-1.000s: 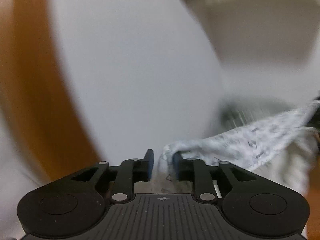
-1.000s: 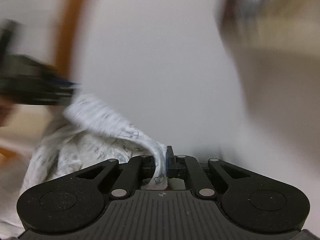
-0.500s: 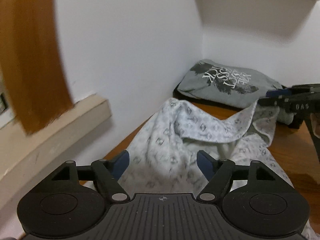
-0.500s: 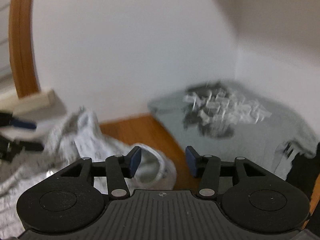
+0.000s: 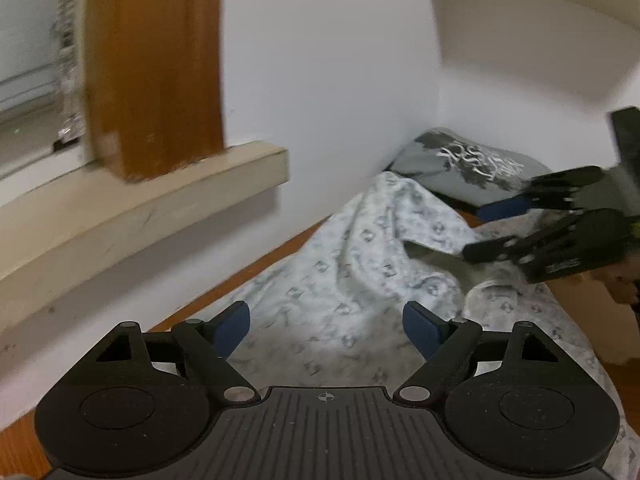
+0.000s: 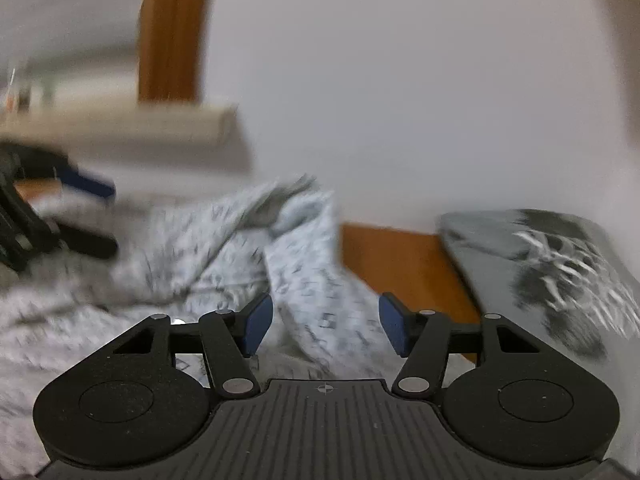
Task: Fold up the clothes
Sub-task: 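Lay the shirt flat on the table and open both grippers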
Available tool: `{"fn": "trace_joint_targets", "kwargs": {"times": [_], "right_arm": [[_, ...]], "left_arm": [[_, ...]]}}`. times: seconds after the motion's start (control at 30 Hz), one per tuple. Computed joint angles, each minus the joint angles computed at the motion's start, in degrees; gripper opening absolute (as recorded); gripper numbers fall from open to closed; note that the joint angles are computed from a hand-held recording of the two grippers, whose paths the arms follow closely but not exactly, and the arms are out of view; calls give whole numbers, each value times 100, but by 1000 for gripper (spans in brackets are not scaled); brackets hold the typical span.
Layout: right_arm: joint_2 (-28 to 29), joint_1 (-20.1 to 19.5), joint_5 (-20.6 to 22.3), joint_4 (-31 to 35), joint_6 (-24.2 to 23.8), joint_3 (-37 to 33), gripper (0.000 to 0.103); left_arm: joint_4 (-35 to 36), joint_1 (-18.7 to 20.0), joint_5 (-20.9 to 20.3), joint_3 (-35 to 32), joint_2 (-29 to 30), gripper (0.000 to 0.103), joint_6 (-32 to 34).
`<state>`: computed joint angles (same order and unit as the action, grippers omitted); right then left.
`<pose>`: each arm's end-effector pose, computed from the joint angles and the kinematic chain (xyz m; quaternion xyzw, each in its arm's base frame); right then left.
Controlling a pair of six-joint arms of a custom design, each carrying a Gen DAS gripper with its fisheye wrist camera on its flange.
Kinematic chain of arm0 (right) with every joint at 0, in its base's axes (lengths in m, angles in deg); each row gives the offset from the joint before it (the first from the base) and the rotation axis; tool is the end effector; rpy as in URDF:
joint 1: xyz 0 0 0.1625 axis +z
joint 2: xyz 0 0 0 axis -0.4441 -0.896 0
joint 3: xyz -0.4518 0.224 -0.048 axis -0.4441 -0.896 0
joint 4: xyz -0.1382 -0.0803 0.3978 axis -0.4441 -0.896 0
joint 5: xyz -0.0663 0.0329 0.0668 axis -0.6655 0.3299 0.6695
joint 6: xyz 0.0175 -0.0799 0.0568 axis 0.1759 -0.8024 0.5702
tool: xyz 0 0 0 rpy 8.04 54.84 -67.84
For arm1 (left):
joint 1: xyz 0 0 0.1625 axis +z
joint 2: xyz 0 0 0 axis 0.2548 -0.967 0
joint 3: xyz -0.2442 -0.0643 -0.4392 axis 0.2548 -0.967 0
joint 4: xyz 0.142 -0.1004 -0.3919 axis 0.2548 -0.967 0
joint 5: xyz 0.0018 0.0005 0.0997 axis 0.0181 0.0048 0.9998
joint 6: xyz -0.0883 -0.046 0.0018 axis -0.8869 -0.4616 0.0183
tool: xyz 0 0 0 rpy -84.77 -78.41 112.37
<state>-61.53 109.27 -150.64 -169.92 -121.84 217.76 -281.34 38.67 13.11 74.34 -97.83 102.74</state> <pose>0.0525 -0.5097 0.2106 0.3653 -0.8021 0.3385 0.3294 -0.2083 -0.5773 0.0544 0.4119 0.8336 -0.3211 0.1800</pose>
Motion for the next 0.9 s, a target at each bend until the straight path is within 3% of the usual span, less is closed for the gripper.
{"fn": "trace_joint_targets", "kwargs": {"times": [0.03,0.07,0.13,0.2,0.27,0.3,0.37,0.43,0.57,0.8,0.9], "right_arm": [[-18,66,-198,341,-46,-182,41],[-1,105,-343,547,-79,-357,2],[55,154,-552,238,103,-654,6],[87,114,-634,-537,718,-862,7],[-102,-5,-547,-627,1479,-842,13],[-150,-38,-541,-662,1642,-785,14],[-120,-52,-623,-902,1631,-642,29],[-160,-89,-581,-1014,1672,-445,44],[-542,-284,64,-768,1858,187,53],[160,-417,488,-1464,1510,854,55],[515,-435,516,-1985,1328,931,55]], "left_arm": [[-16,12,-3,22,-35,86,-55],[-52,4,14,55,-83,86,-89],[-123,-13,50,120,-179,86,-156],[-183,-49,127,204,-296,86,-196],[-332,-129,293,358,-414,86,-99],[-455,-178,382,459,-474,86,-33],[-765,-249,472,698,-606,90,18],[-1088,-295,498,957,-742,102,-29],[-1270,-391,609,1305,-960,102,53],[-1325,-480,914,1854,-1548,103,20],[-850,-473,1148,2104,-1914,101,-177]]}}
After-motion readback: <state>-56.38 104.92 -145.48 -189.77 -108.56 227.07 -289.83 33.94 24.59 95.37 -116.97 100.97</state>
